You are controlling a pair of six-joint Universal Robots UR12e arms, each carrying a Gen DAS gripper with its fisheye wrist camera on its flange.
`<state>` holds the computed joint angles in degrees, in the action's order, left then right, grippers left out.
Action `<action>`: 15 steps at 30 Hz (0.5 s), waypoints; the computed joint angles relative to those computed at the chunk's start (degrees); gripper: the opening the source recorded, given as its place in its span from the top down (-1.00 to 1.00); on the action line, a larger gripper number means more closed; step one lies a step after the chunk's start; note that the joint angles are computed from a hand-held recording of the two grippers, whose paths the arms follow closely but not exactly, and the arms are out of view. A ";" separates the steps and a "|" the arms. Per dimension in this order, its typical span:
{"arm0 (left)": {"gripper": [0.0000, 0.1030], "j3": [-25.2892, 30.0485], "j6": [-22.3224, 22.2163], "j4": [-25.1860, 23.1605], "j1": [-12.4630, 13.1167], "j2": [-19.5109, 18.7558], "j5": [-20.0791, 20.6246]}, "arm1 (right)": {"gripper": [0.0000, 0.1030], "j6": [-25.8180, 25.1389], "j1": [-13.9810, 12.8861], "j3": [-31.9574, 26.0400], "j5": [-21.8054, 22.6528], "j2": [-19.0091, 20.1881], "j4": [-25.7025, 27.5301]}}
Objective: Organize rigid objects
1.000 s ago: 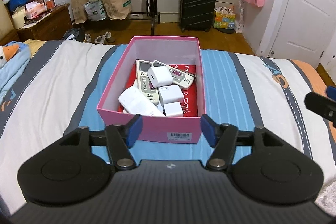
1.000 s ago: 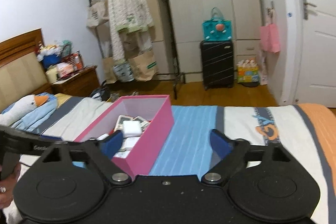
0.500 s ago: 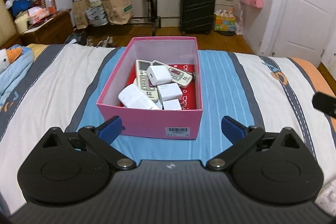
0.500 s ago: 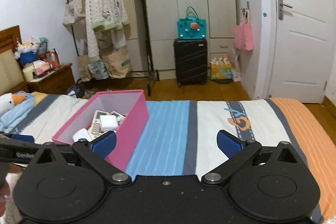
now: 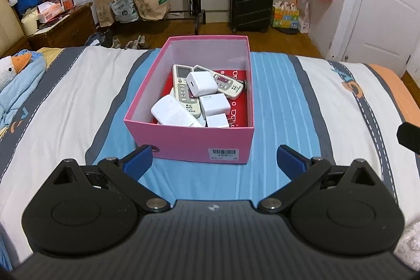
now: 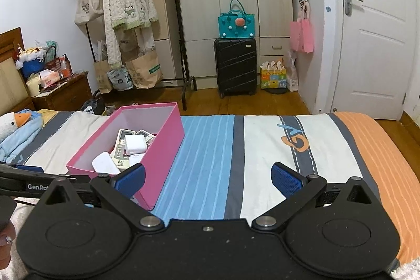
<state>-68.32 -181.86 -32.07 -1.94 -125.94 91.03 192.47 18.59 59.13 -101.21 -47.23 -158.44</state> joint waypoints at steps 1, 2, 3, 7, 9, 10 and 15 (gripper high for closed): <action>-0.99 0.06 0.07 -0.43 -0.03 0.03 0.14 | -1.00 -0.03 0.05 0.04 -0.16 -0.02 0.01; -0.99 0.10 0.13 -0.69 -0.06 0.05 0.32 | -1.00 -0.12 0.10 0.03 -0.45 0.01 0.02; -0.99 0.15 0.23 -0.90 -0.09 0.06 0.48 | -1.00 -0.26 0.15 0.02 -0.71 0.05 0.04; -0.99 0.11 0.77 -1.20 -0.20 0.07 0.82 | -1.00 -0.47 0.30 -0.45 -1.01 0.31 0.68; -0.99 0.22 1.08 -1.56 -0.30 0.00 1.08 | -1.00 -0.39 0.36 -0.46 -1.12 0.33 0.77; -0.99 0.31 1.16 -1.82 -0.28 -0.03 1.06 | -1.00 -0.42 0.39 -0.53 -1.17 0.38 0.86; -0.99 0.39 1.36 -2.33 -0.27 -0.05 1.05 | -1.00 -0.78 0.61 -1.19 -2.15 0.72 1.49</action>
<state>-67.93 -180.50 -34.40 -2.21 -125.99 92.07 191.69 19.20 57.95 -103.36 -46.51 -156.96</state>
